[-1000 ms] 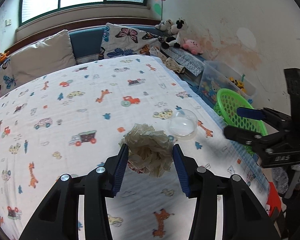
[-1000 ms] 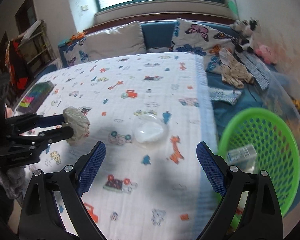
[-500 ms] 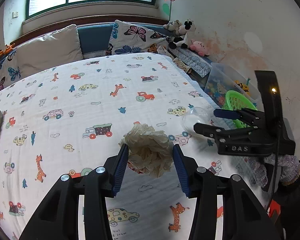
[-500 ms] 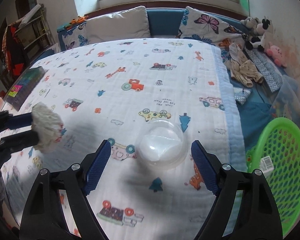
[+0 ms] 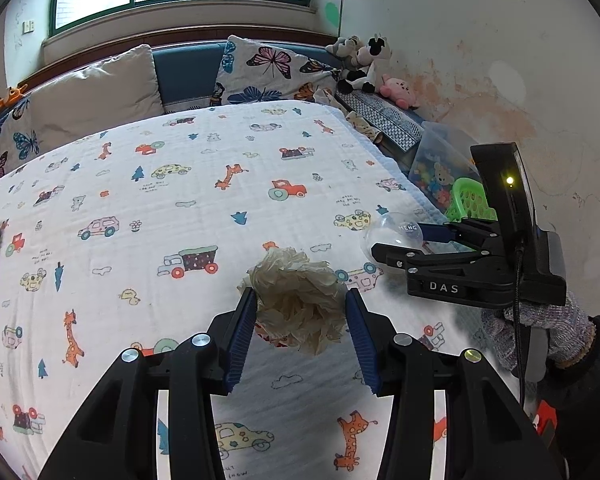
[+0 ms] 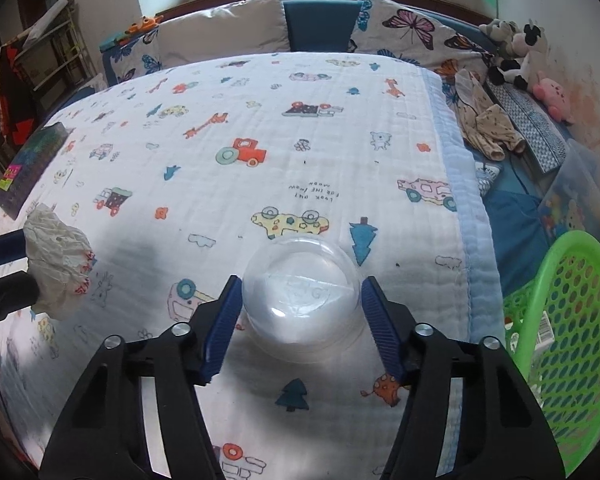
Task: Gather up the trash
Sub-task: 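Lift the tissue with the left gripper while the right grasps the clear dome lid, then carry the tissue and clear lid over the green basket and open both grippers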
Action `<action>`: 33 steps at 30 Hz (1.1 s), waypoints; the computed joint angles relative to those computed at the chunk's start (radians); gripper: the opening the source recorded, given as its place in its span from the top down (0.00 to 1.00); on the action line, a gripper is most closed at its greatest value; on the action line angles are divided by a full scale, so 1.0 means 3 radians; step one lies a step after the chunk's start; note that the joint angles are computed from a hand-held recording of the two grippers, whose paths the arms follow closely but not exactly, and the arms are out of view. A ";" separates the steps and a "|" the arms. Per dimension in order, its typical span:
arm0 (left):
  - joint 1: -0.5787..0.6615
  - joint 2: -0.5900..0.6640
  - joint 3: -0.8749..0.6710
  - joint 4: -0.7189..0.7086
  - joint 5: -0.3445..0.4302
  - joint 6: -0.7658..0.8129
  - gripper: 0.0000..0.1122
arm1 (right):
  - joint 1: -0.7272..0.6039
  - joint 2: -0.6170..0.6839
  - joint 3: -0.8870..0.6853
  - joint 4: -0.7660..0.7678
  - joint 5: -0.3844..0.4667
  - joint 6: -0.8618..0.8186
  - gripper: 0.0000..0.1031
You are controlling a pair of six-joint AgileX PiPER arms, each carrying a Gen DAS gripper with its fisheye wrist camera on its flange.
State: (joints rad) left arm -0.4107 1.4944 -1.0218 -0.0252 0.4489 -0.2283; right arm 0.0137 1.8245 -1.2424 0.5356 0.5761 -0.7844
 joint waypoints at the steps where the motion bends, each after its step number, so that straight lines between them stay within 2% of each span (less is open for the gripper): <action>1: 0.0002 -0.0003 0.0000 -0.0007 0.0002 0.0003 0.60 | -0.0002 -0.0006 0.0005 0.0003 -0.0004 0.0003 0.41; 9: -0.0008 0.0025 -0.0023 0.0017 -0.0010 -0.0027 0.60 | -0.0077 -0.0122 0.0107 0.0167 0.0030 -0.0160 0.42; 16: -0.0104 0.0054 -0.0111 0.0064 0.0008 -0.0104 0.60 | -0.0245 -0.0390 0.0309 0.0325 0.0101 -0.0354 0.42; 33: -0.0606 0.0210 -0.0542 0.0367 0.0176 -0.0458 0.60 | -0.1164 -0.1025 0.0691 0.0727 0.0508 -0.1002 0.42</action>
